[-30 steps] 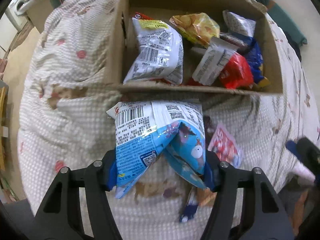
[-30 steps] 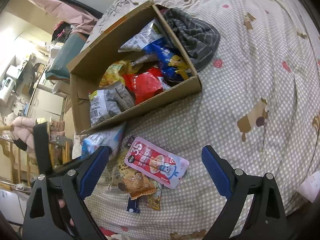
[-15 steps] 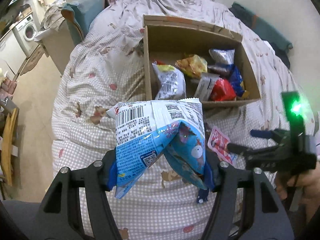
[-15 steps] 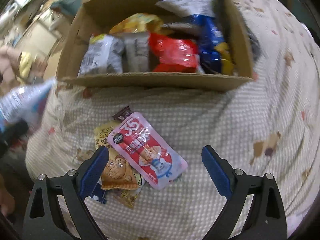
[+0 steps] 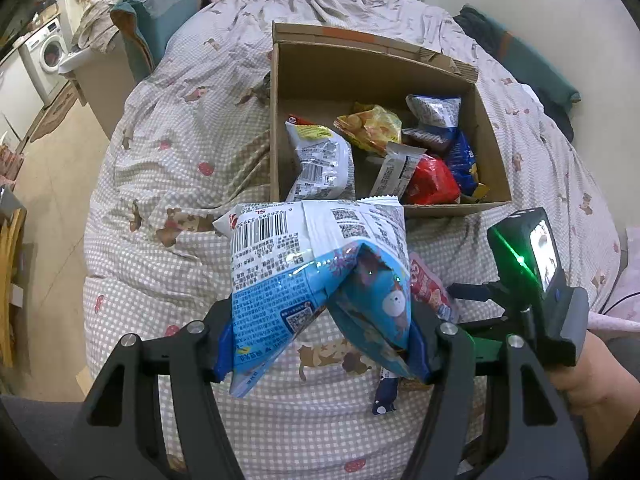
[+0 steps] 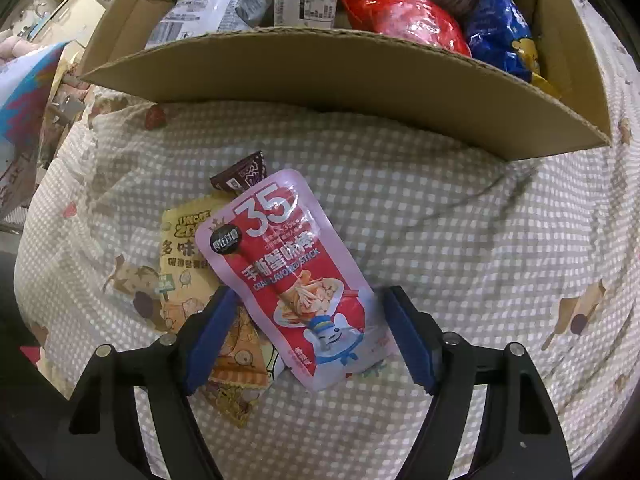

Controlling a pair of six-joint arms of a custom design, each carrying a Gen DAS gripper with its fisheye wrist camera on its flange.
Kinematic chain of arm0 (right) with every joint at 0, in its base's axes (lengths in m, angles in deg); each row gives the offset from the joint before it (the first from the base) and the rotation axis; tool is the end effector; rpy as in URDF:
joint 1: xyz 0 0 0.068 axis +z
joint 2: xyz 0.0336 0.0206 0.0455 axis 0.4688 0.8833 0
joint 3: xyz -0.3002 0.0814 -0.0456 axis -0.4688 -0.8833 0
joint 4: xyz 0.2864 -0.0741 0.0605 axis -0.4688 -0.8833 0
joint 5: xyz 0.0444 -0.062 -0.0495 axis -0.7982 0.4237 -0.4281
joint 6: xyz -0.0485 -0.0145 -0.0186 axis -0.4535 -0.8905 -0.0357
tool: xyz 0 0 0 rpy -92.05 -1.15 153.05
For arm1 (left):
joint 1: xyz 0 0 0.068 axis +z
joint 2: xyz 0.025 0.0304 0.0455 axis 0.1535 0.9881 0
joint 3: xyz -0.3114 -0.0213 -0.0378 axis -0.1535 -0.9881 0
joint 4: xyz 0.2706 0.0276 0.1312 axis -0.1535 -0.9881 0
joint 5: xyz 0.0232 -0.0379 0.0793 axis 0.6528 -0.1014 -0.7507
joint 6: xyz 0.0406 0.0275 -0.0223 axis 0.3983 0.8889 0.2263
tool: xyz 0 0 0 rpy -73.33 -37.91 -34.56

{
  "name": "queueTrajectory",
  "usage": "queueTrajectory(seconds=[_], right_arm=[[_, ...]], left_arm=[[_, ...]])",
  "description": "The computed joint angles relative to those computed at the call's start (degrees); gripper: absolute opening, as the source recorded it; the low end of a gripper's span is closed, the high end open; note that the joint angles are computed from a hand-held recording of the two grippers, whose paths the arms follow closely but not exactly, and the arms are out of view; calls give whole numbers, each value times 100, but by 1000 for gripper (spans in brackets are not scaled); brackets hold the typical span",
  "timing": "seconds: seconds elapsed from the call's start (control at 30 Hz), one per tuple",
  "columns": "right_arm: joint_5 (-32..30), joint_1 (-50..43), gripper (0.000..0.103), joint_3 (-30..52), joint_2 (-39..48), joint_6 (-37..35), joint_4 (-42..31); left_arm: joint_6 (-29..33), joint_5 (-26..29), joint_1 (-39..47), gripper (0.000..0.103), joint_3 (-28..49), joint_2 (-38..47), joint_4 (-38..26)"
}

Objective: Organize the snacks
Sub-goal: 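Grasp the pink stick pack with the right tool while the left tool holds the blue bag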

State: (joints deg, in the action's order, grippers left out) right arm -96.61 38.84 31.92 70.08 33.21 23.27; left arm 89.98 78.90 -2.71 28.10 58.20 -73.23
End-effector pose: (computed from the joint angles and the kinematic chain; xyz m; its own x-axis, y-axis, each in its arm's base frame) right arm 0.1534 0.0350 0.1456 -0.9841 -0.0719 -0.1626 -0.1000 0.9800 0.1719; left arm 0.1677 -0.0400 0.2376 -0.8628 0.1842 -0.4708 0.2760 0.9519 -0.1333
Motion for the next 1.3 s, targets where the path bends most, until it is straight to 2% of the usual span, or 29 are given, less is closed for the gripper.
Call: queueTrajectory(seconds=[0.07, 0.13, 0.23, 0.3, 0.37, 0.4, 0.57, 0.63, 0.73, 0.93, 1.1, 1.2, 1.3], right_arm=[[-36, -74, 70, 14, -15, -120, -11], [-99, 48, 47, 1, -71, -113, 34], [94, 471, 40, 37, -302, 76, -66], [-48, 428, 38, 9, -429, 93, -142], [-182, 353, 28, -6, -597, 47, -237], [-381, 174, 4, 6, -685, -71, -348], [-462, -217, 3, -28, -1145, -299, -782], [-444, -130, 2, 26, -1286, -174, -899], [-642, -544, 1, 67, -1535, -453, -1173], [-1518, -2186, 0, 325, -1614, -1350, -1588], [-2237, -3065, 0, 477, -1652, -1859, -2090], [-2368, -3239, 0, 570, -1802, -2049, -2342], [-2171, -3267, 0, 611, -1907, -2191, -2487]], left_arm=[[-1, -14, 47, 62, -8, 5, 21], [-1, -6, 113, 62, -5, 0, 29], [8, -6, 190, 62, -11, -13, 43], [12, -18, 226, 62, -22, -23, 48], [10, -42, 249, 62, -31, -40, 60], [8, -61, 253, 62, -36, -46, 71], [7, -111, 315, 62, -53, -44, 103], [0, -126, 305, 62, -51, -49, 105], [10, -182, 287, 62, -69, -112, 128], [18, -306, 327, 62, -93, -124, 205], [43, -278, 362, 62, -92, -204, 191], [21, -285, 339, 62, -91, -212, 186], [2, -306, 304, 62, -89, -190, 171]])
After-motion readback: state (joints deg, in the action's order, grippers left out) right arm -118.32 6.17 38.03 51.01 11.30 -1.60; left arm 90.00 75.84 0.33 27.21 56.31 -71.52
